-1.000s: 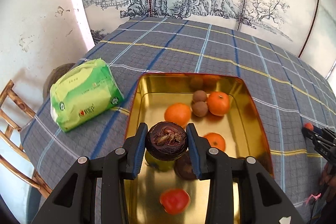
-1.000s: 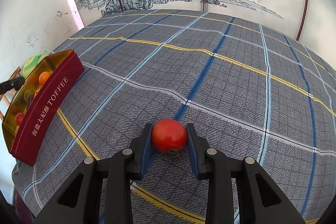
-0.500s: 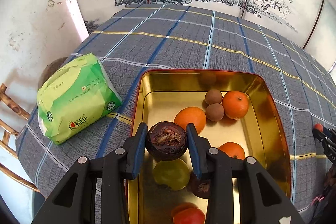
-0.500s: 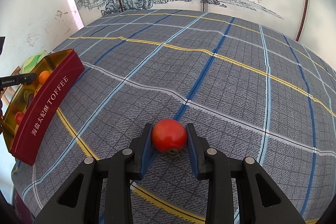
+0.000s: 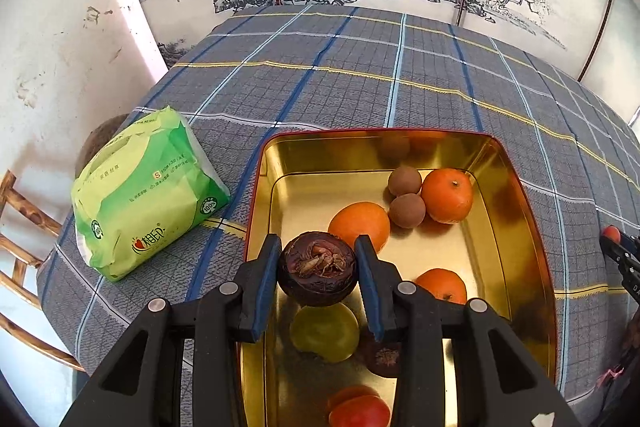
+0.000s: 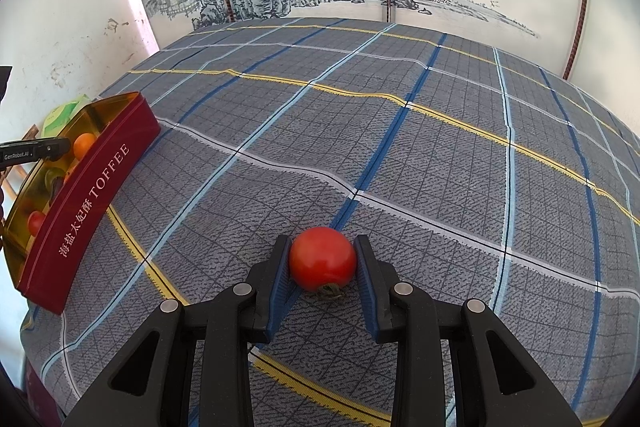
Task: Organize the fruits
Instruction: 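Lower the passion fruit into the gold tin with the left gripper and release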
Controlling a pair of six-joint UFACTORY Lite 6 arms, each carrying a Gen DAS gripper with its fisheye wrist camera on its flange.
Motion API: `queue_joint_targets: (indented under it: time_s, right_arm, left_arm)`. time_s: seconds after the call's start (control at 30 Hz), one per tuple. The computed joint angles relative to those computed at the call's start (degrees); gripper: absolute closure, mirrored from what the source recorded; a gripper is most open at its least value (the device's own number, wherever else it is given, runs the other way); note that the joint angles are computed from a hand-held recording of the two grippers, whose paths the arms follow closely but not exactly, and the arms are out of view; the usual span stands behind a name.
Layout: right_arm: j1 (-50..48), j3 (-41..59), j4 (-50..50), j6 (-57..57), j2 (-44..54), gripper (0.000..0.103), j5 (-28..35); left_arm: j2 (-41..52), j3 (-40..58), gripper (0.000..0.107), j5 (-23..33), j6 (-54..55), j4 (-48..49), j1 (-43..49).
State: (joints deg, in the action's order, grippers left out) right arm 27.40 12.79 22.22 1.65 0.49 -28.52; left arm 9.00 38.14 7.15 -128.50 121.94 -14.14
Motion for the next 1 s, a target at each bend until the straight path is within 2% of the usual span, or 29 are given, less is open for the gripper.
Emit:
queue_joint_targets:
  time_s: [0.13,0.33,0.5,0.9,1.0]
  right_arm:
    - [0.03,-0.04,0.04,-0.01,-0.05,0.07,0.0]
    - [0.05,-0.08,0.1,-0.05,-0.1,0.07,0.01]
    - [-0.26,-0.23,-0.24,-0.01,-0.3,0.07,0.08]
    - [-0.19,-0.27,0.04,-0.27,-0.34,0.07,0.07]
    - [0.16,-0.13,0.61,-0.55,-0.19,0.07,0.02]
  left_arm:
    - [0.13,0.22,0.073,-0.34,1.8,-1.54,0.24]
    - [1.29,1.71,0.073,0.27,14.58,-13.53,-0.36]
    - [2.14,2.72,0.073,0.82,20.52,-19.63,-0.72]
    - [-1.19,-0.81,0.071,4.33,14.48,-15.24,-3.18]
    - [-4.91,-4.57,0.064,5.96,11.54,-14.34,-4.85]
